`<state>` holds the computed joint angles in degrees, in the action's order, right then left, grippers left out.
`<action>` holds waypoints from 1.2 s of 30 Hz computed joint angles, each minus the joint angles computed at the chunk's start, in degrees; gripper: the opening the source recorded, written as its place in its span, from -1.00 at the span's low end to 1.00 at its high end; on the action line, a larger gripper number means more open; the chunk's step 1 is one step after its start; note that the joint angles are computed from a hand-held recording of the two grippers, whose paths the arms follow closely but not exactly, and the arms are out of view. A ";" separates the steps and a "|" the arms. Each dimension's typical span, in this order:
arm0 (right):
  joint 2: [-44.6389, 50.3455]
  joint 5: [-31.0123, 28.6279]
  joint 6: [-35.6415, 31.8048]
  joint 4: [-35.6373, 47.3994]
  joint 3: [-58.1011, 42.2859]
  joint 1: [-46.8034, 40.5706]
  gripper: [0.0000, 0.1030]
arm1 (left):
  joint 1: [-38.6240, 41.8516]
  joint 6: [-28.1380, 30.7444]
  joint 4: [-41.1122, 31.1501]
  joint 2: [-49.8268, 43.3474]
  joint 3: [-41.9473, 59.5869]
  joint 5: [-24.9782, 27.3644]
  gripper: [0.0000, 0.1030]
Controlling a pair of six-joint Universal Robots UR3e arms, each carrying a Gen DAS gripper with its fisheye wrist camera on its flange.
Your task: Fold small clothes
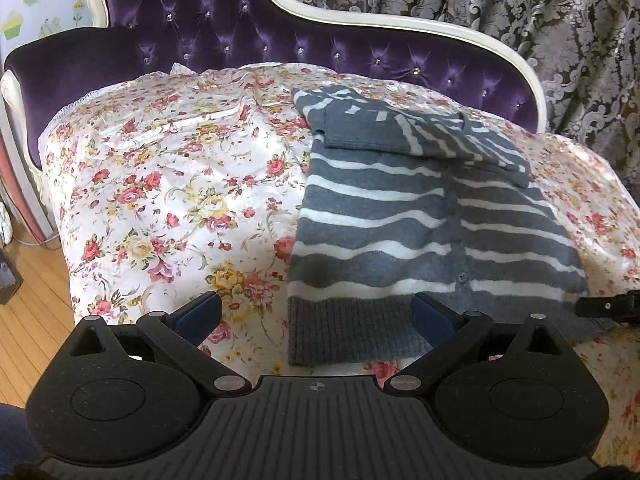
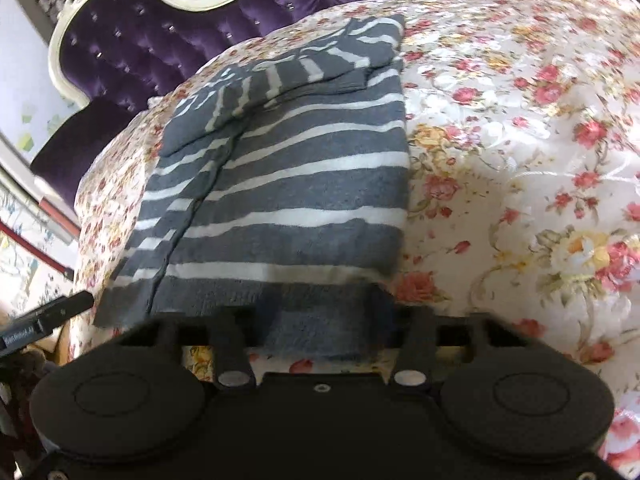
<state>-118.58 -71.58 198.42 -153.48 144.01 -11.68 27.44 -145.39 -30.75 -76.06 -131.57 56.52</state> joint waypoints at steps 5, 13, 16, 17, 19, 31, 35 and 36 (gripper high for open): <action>-9.55 -3.48 -1.52 6.62 -0.06 -0.52 -0.69 | -0.11 0.35 -1.68 -0.96 1.37 -0.31 0.97; -15.51 -2.98 -3.52 13.49 0.35 -3.18 -0.70 | -1.80 0.70 -4.37 -3.61 3.64 0.04 0.96; -14.56 -2.75 -2.92 11.60 1.08 -2.81 -0.70 | -1.62 0.82 -5.91 -3.78 4.12 -0.63 0.96; -15.00 -2.47 -3.24 11.67 1.35 -3.14 -0.69 | -1.43 1.28 -7.21 -3.84 4.52 -1.04 0.96; -16.11 -2.05 -3.65 12.44 1.58 -3.70 -0.69 | -0.82 2.50 -10.12 -3.81 5.10 -2.22 0.92; -17.26 0.15 -4.46 12.46 2.55 -5.12 -0.69 | -0.92 4.99 -17.01 -4.42 6.86 -4.15 0.15; -18.23 1.62 -4.96 12.83 3.14 -6.35 -0.69 | -1.11 4.09 -16.55 -4.54 6.93 -4.00 -0.06; -18.81 2.23 -5.18 13.23 3.36 -6.92 -0.69 | -1.13 3.73 -16.09 -4.67 6.84 -3.98 -0.23</action>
